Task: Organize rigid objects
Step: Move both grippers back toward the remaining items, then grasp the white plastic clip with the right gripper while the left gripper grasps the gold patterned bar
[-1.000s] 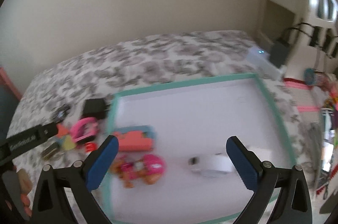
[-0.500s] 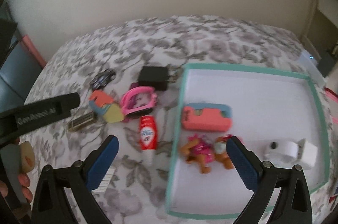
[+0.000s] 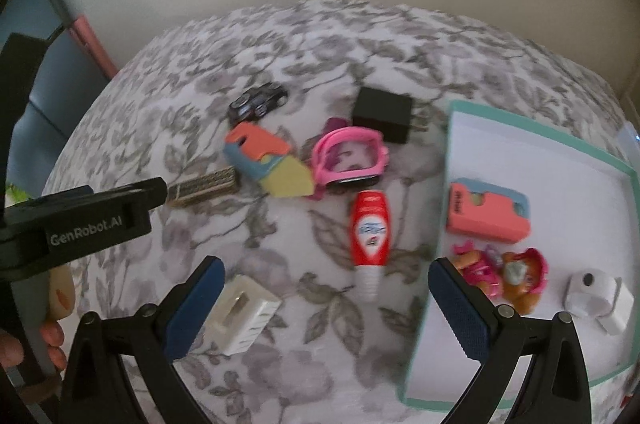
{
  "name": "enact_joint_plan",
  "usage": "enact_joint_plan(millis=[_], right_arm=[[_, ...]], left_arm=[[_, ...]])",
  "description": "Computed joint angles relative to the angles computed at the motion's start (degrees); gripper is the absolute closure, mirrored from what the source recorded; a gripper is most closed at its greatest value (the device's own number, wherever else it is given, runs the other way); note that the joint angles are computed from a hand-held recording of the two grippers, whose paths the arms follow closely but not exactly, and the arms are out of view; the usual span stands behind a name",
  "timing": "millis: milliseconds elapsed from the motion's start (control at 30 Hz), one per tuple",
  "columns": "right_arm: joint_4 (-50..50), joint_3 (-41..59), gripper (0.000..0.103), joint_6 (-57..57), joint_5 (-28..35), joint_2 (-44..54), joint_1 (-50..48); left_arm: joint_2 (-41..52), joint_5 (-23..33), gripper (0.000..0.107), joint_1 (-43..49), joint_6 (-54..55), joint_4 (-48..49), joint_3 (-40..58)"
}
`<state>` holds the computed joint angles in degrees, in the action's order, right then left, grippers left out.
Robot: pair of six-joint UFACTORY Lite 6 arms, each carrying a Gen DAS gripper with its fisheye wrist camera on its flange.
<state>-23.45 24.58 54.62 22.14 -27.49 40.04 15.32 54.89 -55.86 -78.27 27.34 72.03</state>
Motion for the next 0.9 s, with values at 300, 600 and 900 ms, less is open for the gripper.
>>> enact_joint_plan(millis=[300,600,900], right_arm=[[11.2,0.6,0.0,-7.6,-2.5,5.6,2.6],[10.9,2.3,0.0,-6.5,-3.2,11.9,8.7],[10.5,3.9,0.0,-7.9,-3.3,18.5,10.3]], left_arm=[[-0.7,-4.1,0.014,1.0,1.5,-3.3,-4.3],[-3.5,-8.0,0.014,3.2,1.2,-5.1,-10.5],[-3.0,-10.4,0.014,3.8,3.1,-5.9,-10.6]])
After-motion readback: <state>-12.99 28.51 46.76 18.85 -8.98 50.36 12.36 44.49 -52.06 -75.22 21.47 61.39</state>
